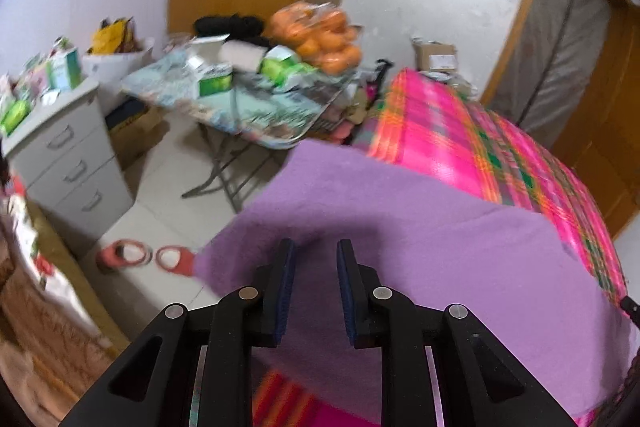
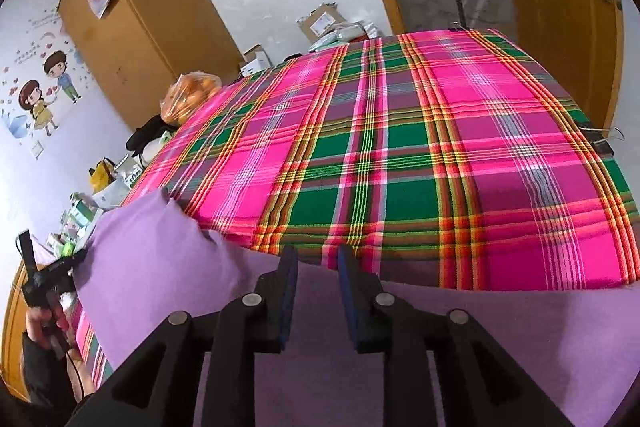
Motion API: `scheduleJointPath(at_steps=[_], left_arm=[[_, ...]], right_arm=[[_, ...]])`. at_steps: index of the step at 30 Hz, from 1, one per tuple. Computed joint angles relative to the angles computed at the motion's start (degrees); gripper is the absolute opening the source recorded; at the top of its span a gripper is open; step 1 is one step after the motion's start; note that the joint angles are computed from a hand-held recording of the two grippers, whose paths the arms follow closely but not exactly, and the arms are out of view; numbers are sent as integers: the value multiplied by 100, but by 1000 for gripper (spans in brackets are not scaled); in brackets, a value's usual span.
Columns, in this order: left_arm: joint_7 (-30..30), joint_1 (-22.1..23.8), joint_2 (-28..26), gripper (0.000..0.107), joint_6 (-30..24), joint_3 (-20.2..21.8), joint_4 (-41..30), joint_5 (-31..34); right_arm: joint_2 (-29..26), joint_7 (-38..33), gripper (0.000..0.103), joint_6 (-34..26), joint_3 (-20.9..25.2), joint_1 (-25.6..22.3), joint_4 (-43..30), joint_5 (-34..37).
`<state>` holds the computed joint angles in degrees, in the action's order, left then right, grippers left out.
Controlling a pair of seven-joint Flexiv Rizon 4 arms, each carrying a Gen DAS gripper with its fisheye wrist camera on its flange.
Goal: Fold clothes
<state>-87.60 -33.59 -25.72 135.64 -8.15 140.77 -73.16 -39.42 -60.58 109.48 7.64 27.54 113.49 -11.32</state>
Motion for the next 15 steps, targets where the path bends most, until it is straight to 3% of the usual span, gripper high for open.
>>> scheduleJointPath(at_steps=[4,7,8,10,15], left_arm=[[286,127,-177,22,-212,50,-423,609],[401,161,-317,22,-450,109,-670,958],[483,126,-358,22,-566,129,-745,930],[639,65,-432,22,-804,167,-888,868],[266,43,-384,22,-960,352,-760,1191]], right_arm=[[-194,-231,24,-405,655,-562,-209,-719],[-252,-328,24,-552,566,-491,-297,-784],[-251,-306,15,-589,544,-491,-316,-743],[-186,-151,0,-589,183,-231,-285,-459],[-4,119,1,-412,-847,576,-66,246]])
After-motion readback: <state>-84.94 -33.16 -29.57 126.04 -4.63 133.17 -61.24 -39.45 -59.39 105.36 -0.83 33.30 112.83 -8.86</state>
